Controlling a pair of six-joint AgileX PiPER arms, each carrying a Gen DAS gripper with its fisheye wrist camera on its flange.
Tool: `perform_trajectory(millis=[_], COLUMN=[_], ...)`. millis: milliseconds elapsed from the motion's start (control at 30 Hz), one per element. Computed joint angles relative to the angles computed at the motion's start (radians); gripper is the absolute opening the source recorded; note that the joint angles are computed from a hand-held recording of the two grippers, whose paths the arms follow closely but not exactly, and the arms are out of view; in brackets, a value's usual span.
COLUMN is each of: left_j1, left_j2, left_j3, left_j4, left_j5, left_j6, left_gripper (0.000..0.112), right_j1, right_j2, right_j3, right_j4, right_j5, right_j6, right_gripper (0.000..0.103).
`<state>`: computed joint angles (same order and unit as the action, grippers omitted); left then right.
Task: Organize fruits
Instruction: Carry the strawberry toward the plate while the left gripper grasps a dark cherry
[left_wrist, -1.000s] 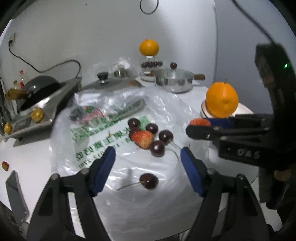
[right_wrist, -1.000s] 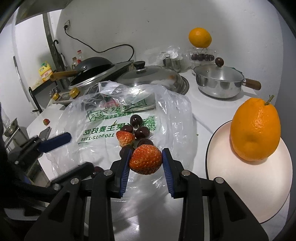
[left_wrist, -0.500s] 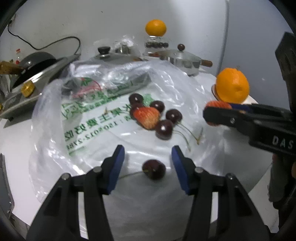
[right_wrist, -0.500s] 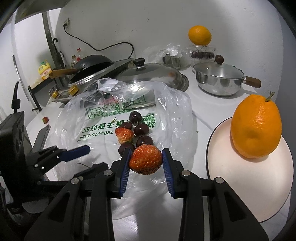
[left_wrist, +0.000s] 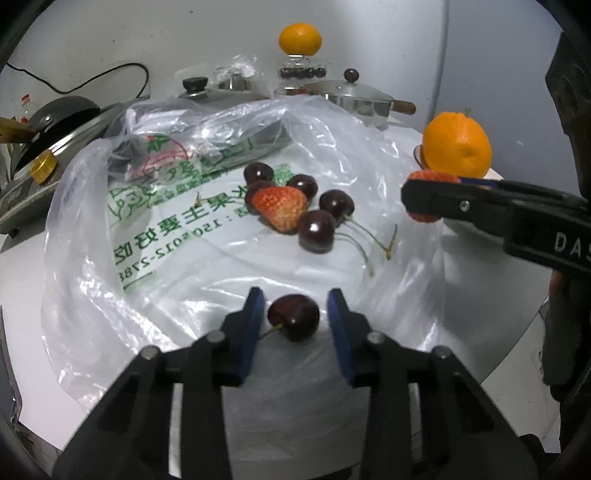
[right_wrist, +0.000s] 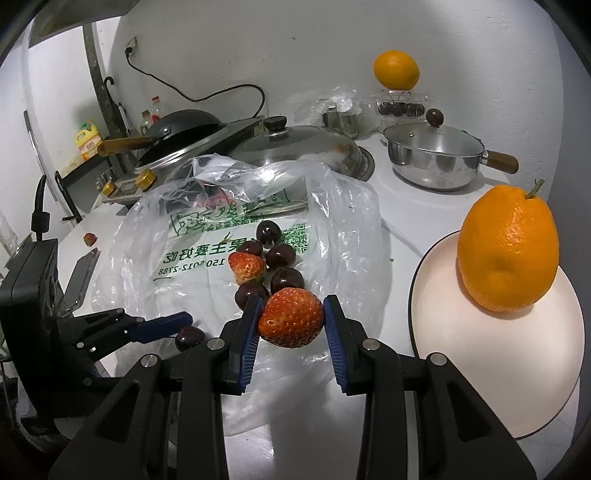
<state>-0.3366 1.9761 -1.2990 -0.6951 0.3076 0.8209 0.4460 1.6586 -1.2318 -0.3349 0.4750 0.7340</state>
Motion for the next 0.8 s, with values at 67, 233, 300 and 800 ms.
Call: perform_trajectory(millis=[67,233,300,800], left_j1=[0.001,0.0,0.001,0.004], left_j2=[-0.001,-0.011,-0.013,-0.064], left_j3=[0.002,0.014,0.016,0.042], left_j4=[-0.008,-0.026,-0.03,-0.111], left_j5=[0.001,-0.001,0.001,0.023], left_j6=[0.009,0.033,0.039,0.113], left_gripper=[0.034,0.029,0.029,0.028], right_j1=[0.0,-0.001,0.0,0.016], right_j2=[-0.001,-0.002,-0.002,-0.042], right_j3=[0.002,0.003,0.004,0.015], right_j4=[-0.001,-0.001,-0.008,-0.064], right_j5=[0.0,-0.002,-0.003,0.016], right_j6=[0.001,-0.001,0.006,0.053], right_gripper=[0.036,0.036,0.036,0.036])
